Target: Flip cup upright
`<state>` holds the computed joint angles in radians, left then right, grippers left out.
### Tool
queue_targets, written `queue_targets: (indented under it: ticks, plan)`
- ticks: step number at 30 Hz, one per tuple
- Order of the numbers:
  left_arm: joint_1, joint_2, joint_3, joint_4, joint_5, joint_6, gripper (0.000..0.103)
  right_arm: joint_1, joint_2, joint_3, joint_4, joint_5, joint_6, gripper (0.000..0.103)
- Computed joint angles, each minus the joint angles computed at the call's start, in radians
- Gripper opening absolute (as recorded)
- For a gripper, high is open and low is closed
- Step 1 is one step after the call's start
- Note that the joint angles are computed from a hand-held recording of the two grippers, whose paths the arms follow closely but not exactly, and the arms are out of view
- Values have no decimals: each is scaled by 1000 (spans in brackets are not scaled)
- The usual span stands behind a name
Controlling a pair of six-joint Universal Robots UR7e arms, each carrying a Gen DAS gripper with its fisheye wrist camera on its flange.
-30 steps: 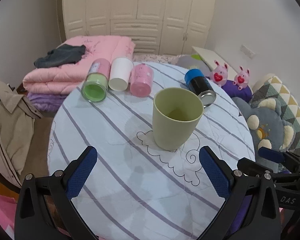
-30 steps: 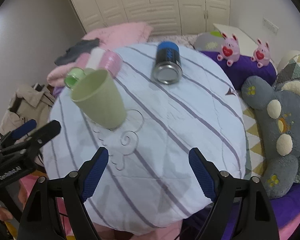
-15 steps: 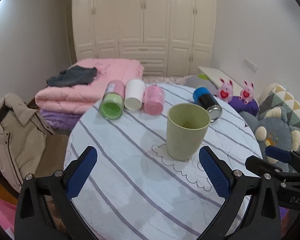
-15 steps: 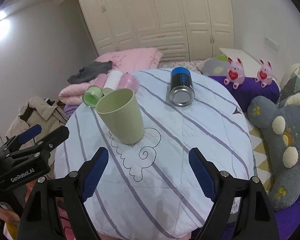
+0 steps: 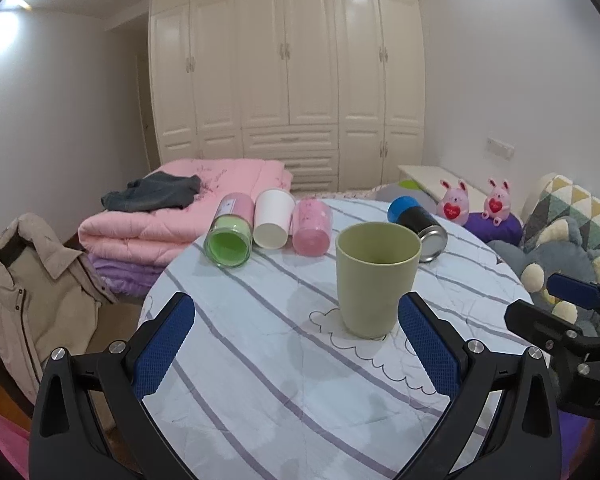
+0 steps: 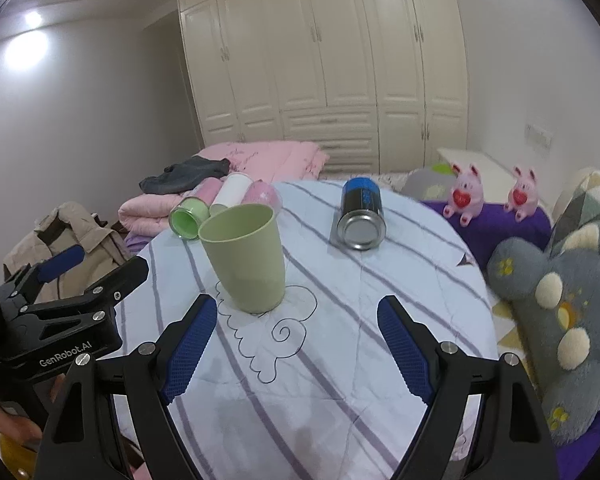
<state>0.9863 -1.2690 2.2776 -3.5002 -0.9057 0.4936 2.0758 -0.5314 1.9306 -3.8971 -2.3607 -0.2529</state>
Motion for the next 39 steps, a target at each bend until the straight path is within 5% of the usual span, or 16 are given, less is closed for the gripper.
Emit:
queue_targets:
  ticks: [7, 39]
  plan:
    - [9, 8, 12, -58, -31, 23, 103, -8, 41, -7, -100, 8, -51, 84]
    - [-2, 20, 22, -104, -21, 30, 103, 2, 34, 7, -53, -16, -32, 84]
